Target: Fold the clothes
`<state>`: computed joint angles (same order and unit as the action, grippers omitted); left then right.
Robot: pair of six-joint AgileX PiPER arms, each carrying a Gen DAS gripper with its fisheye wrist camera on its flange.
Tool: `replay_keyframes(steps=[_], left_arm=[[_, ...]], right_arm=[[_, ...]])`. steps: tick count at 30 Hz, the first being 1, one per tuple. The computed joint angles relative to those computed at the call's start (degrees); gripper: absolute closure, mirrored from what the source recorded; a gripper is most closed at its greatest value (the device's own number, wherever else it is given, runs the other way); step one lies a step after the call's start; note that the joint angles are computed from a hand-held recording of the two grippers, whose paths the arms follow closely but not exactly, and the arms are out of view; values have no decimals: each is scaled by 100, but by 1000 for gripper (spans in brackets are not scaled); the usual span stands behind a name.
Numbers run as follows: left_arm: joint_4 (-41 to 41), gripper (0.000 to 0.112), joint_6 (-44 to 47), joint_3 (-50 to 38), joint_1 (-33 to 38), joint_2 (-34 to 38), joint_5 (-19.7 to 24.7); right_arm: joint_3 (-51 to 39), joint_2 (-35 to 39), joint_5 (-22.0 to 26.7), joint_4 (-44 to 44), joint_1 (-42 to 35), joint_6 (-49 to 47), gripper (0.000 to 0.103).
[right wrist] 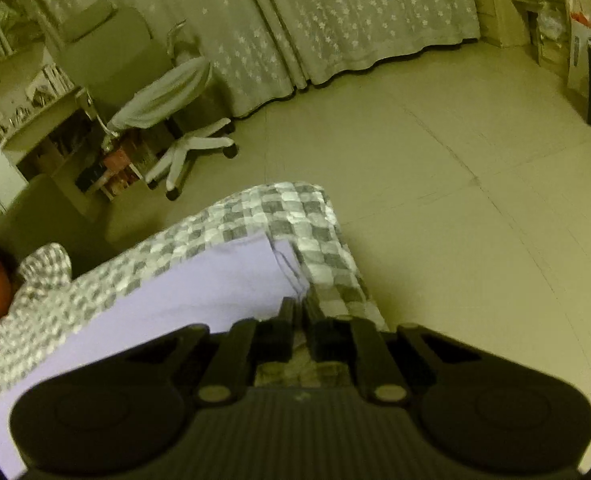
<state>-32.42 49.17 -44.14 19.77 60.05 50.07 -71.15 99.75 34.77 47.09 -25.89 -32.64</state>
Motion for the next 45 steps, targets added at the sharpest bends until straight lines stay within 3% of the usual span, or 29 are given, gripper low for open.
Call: replay_keyframes(steps=[2,3,4,7,8,10,15,16,18,22,26,35,40,45], left_arm=[[-347,83,369,-47,384,-101,267],[-578,83,629,-84,656,-141,458],[-853,83,945,-135,996,-168,705],[-1574,80,1655,-314,2001,-83,1380],[-1682,77,1674,-365,2192,16,1425],[-1622,77,1374,-426,2236,261,1164],[-1035,77,750,-338,1861,748,124],[-951,77,678,-337,1870,843,-29],[-1008,77,636,-410,2140,1009,-113],[-1592,77,388,-753,2762,1505,-232],[-1848,77,363,-1125,2457,2100,-700],[-1127,78,-352,-1736,1169,3118,-2189],[-1335,78,-287,-2042,976,3595,-2523],[-1369,78,-353,-2033,892,3544,-2622]], right_arm=[[9,19,220,307,-182,-74,83],[13,31,333,448,-273,-100,66],[14,45,447,581,-364,-117,60],[24,139,762,1003,-603,-169,56],[25,181,868,1137,-670,-152,55],[38,234,960,1294,-720,-112,55],[169,176,546,1184,-425,-87,52],[208,128,358,1036,-315,-71,56],[247,49,-27,615,-73,81,74],[241,30,-176,521,22,6,85],[243,46,-198,618,52,4,81],[204,16,-355,251,220,230,78],[199,-17,-439,57,308,355,78],[203,-82,-702,-502,556,715,77]])
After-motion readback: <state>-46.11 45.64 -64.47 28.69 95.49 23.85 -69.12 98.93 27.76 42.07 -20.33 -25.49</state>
